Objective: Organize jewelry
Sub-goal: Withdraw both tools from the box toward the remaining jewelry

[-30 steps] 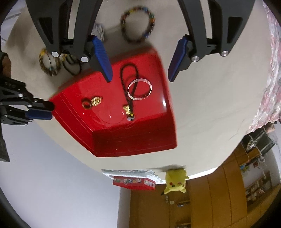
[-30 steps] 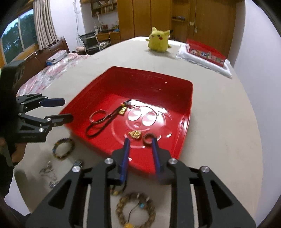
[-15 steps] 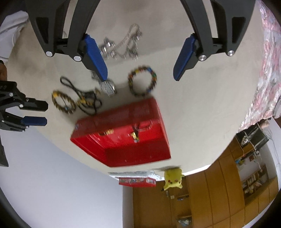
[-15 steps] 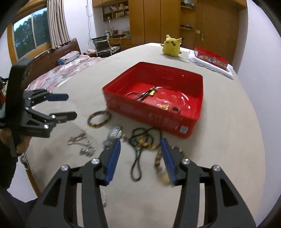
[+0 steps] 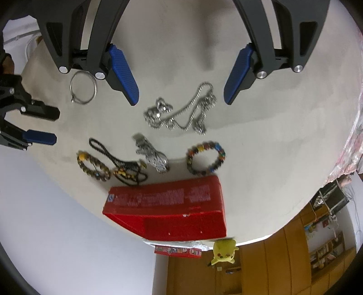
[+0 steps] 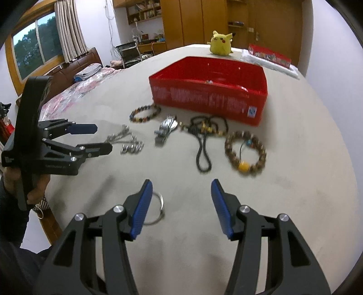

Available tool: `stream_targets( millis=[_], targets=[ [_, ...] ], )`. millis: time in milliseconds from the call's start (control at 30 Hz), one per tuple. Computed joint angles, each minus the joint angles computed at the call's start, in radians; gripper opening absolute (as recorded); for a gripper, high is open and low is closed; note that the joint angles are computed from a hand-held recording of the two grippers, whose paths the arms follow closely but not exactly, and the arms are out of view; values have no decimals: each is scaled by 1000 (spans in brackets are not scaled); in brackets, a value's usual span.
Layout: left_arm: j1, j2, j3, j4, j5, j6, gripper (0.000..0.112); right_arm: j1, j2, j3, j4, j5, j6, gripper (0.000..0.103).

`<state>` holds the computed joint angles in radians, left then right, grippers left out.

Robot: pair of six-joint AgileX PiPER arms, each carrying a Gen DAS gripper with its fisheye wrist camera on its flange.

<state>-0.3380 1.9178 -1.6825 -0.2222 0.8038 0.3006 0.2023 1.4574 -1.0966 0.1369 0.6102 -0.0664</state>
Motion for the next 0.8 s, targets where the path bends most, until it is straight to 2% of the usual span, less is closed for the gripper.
stream_targets(
  millis=[200, 467, 633, 800],
  targets=[
    [-9, 28, 11, 13, 11, -22, 79, 44, -29, 74, 5, -24, 34, 57],
    [-27, 55, -2, 54, -6, -51, 92, 100, -15, 100, -23, -46, 71, 61],
    [-46, 89, -50, 95, -2, -98, 95, 119, -1, 102, -47, -52, 86, 61],
    [-64, 107, -74, 150, -5, -168, 97, 140, 19, 99, -106, -67, 122, 70]
  ],
)
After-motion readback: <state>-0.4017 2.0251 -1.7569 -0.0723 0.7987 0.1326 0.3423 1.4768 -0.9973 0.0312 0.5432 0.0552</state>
